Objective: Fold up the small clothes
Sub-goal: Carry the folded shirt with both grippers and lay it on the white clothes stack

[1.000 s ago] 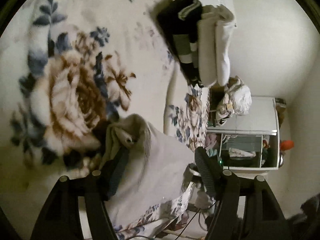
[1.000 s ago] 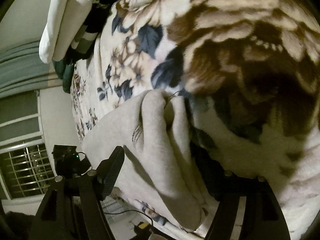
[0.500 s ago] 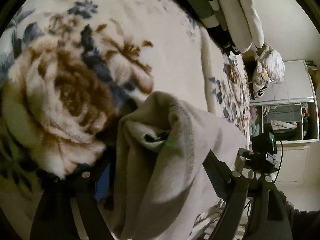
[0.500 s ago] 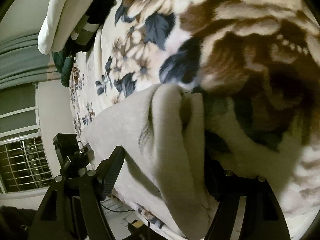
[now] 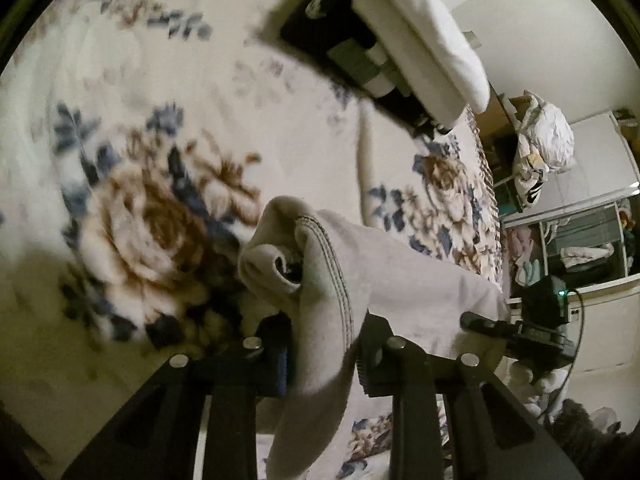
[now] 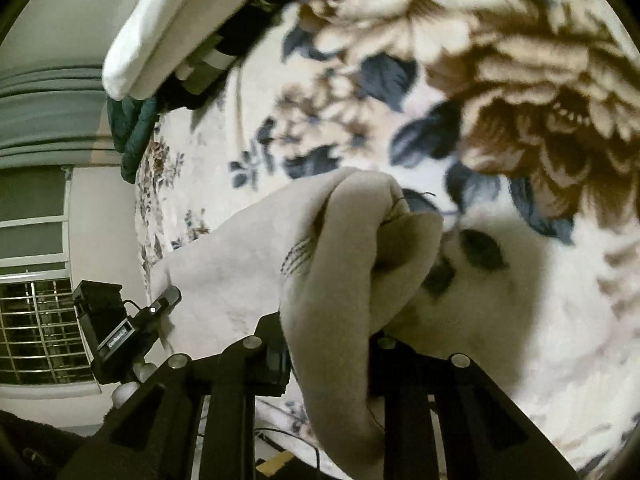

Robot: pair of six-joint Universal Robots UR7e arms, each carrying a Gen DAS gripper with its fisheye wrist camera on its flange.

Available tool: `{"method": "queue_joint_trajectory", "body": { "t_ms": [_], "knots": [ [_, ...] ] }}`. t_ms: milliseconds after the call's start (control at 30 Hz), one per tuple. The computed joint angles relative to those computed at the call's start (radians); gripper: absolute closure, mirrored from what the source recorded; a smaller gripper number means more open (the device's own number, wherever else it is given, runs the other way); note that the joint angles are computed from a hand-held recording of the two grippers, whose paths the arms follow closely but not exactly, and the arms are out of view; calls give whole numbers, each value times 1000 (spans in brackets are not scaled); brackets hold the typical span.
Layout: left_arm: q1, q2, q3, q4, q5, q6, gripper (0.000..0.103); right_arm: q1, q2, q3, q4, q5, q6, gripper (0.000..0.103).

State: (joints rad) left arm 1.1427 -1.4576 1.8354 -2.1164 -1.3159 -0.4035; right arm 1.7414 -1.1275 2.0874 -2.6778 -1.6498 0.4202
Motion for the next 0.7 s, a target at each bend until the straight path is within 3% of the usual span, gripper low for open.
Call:
{"method": "queue_joint_trajectory", "body": {
  "t_ms": [167, 333, 500, 700],
  "knots": [
    [-47, 47, -143, 81, 27, 27, 81, 94, -14, -104, 93, -44, 58, 81],
    [-76, 180, -407, 165, 44, 82, 81, 186, 21, -317, 214, -113, 96, 81],
    [-87, 409, -797, 270, 91, 151, 80, 231, 142, -628, 326, -170, 85, 81],
    [-71, 732, -1326, 436, 163, 231, 79, 207, 378, -1097, 500, -180, 27, 81]
  ]
}}
